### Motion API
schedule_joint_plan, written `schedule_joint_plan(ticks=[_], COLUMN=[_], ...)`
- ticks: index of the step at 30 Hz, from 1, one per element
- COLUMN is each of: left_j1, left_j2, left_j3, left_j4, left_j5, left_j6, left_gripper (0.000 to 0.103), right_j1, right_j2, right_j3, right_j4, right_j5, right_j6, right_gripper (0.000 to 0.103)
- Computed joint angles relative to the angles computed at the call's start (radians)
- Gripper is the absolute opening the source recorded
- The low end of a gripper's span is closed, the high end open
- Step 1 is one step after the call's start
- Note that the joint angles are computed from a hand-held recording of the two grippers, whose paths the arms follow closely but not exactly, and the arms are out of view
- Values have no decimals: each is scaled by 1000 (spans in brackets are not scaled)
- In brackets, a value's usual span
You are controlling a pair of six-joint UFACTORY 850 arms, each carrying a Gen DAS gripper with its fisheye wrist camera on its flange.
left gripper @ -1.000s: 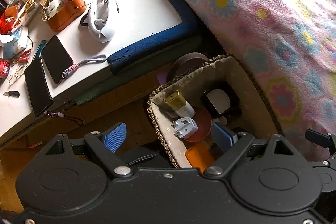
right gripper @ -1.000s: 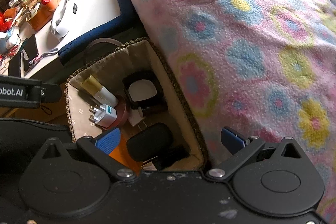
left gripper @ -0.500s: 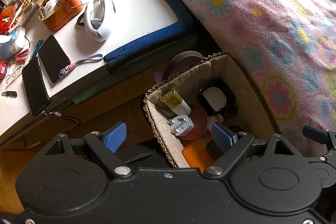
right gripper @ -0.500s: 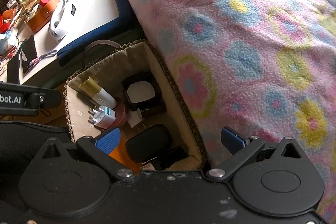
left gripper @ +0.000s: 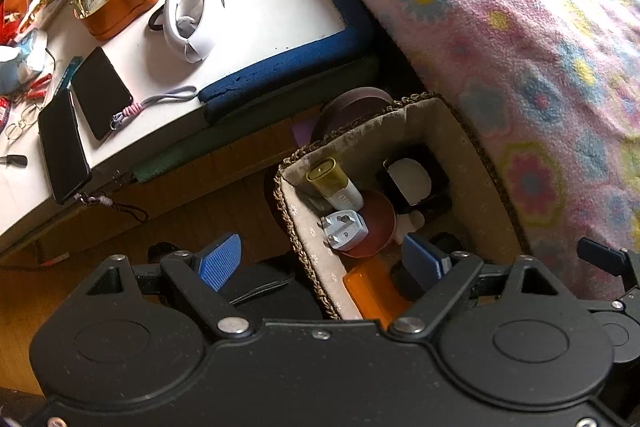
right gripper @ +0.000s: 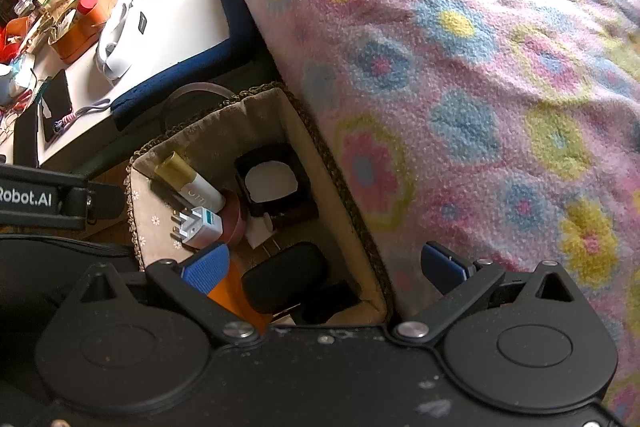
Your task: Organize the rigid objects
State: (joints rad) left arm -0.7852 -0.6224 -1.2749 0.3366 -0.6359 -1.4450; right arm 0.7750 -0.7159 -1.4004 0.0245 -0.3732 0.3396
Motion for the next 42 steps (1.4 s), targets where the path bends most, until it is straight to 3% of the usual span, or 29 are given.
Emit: schedule_joint_plan(ticks=[42], left_j1=[-9], left_j2=[-12], left_j3=[-14], left_j4=[5], left_j5=[-29], left_j6=[34], left_gripper=[84], right_j1=[1], right_j2=[-14], right_j3=[-7], right_j4=[10], right_j5=[-7], right_j6=[-11], right_gripper=[103])
